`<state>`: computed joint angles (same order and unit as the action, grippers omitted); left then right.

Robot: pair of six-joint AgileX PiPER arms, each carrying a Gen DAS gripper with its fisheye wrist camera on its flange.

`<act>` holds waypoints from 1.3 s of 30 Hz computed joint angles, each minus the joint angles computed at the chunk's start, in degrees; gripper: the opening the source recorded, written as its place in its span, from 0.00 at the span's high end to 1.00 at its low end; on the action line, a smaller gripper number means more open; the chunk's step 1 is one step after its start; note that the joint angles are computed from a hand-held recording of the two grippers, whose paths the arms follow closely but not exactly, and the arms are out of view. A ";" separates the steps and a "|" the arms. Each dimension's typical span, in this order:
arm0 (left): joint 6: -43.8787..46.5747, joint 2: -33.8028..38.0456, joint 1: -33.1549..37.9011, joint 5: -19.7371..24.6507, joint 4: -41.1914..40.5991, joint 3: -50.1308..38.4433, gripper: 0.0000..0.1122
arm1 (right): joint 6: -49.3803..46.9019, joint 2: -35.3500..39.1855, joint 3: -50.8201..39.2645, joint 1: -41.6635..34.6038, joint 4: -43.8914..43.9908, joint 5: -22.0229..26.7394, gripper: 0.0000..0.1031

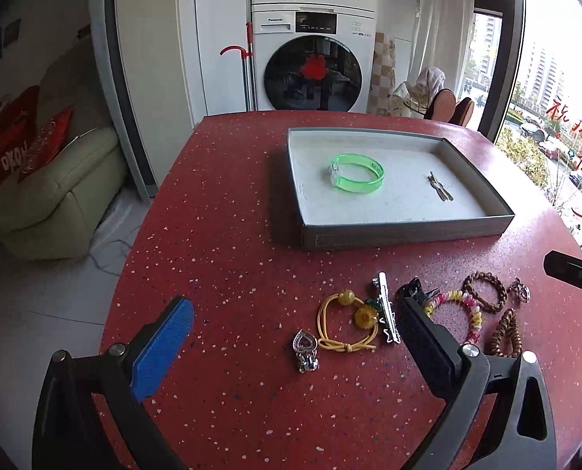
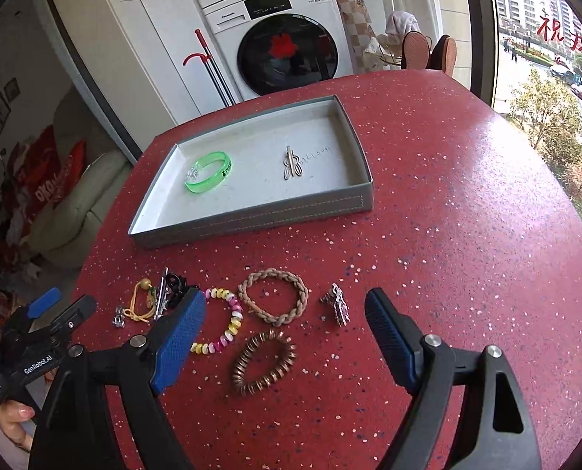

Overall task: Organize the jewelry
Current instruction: 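Move both tools back toward the remaining jewelry on the table, then grasp the silver heart pendant with the left tool while the right grasps the brown coiled bracelet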

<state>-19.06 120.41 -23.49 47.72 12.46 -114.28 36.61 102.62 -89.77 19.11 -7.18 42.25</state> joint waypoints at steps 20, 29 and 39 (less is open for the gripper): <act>-4.55 -1.30 1.10 -2.38 2.27 9.43 0.08 | 10.47 -3.11 9.79 4.08 -5.32 -0.22 0.17; -3.71 0.53 0.16 -2.23 4.13 7.65 0.08 | 12.61 3.24 2.49 6.78 -8.74 4.97 0.29; -1.87 3.10 -0.82 -0.54 4.24 4.64 0.23 | 13.29 4.64 0.99 8.88 -12.75 6.99 0.57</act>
<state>-20.93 123.51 -24.32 47.18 16.71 -109.64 49.90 107.27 -88.78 27.98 -19.93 49.24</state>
